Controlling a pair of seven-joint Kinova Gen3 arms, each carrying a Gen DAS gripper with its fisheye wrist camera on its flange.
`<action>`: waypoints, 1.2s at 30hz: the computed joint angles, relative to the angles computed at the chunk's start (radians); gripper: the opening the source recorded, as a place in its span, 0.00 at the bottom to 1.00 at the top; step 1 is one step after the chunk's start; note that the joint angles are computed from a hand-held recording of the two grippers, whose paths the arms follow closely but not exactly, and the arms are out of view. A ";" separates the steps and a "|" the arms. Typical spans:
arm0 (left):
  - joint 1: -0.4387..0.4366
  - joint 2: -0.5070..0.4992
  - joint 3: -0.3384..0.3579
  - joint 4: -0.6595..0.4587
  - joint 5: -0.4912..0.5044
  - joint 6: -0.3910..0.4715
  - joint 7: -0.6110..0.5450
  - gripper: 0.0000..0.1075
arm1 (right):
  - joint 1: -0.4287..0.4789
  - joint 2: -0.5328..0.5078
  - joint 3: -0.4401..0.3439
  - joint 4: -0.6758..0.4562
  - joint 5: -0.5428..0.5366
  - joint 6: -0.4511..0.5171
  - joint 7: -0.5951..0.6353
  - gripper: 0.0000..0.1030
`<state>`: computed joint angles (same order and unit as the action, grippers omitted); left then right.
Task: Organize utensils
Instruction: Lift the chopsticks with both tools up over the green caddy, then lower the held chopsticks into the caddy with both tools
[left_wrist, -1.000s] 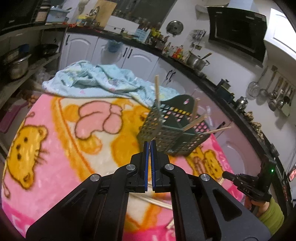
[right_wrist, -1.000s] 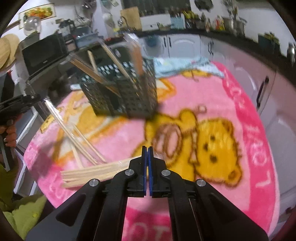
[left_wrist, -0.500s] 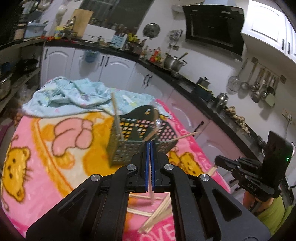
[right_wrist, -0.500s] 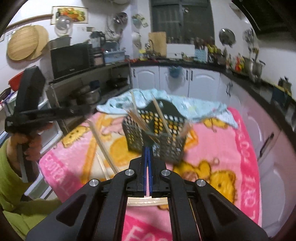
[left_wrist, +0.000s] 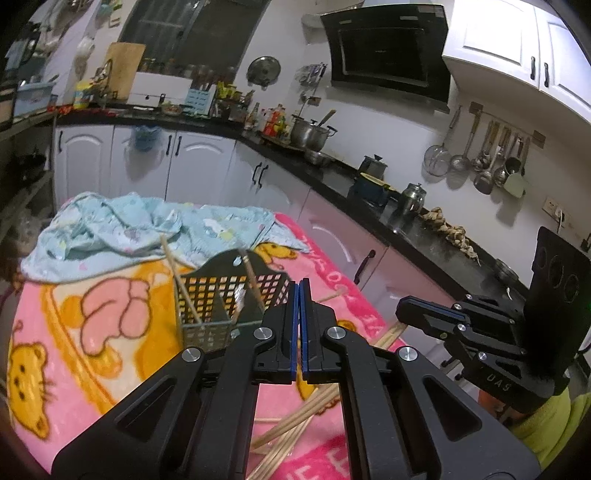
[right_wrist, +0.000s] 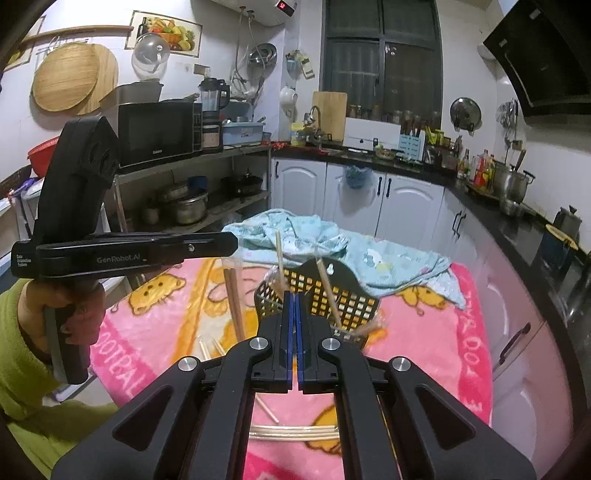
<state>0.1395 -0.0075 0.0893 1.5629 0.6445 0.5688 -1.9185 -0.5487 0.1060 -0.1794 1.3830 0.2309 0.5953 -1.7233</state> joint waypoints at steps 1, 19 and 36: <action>-0.001 0.000 -0.001 -0.006 0.004 0.005 -0.005 0.00 | -0.002 -0.001 0.001 -0.003 0.008 0.000 -0.004 0.01; 0.026 0.065 0.037 -0.248 -0.171 0.007 0.137 0.00 | -0.020 0.023 0.037 -0.157 0.177 0.071 -0.079 0.01; 0.051 0.186 0.048 -0.444 -0.401 0.036 0.346 0.00 | -0.069 0.159 0.138 -0.386 0.292 0.179 -0.123 0.01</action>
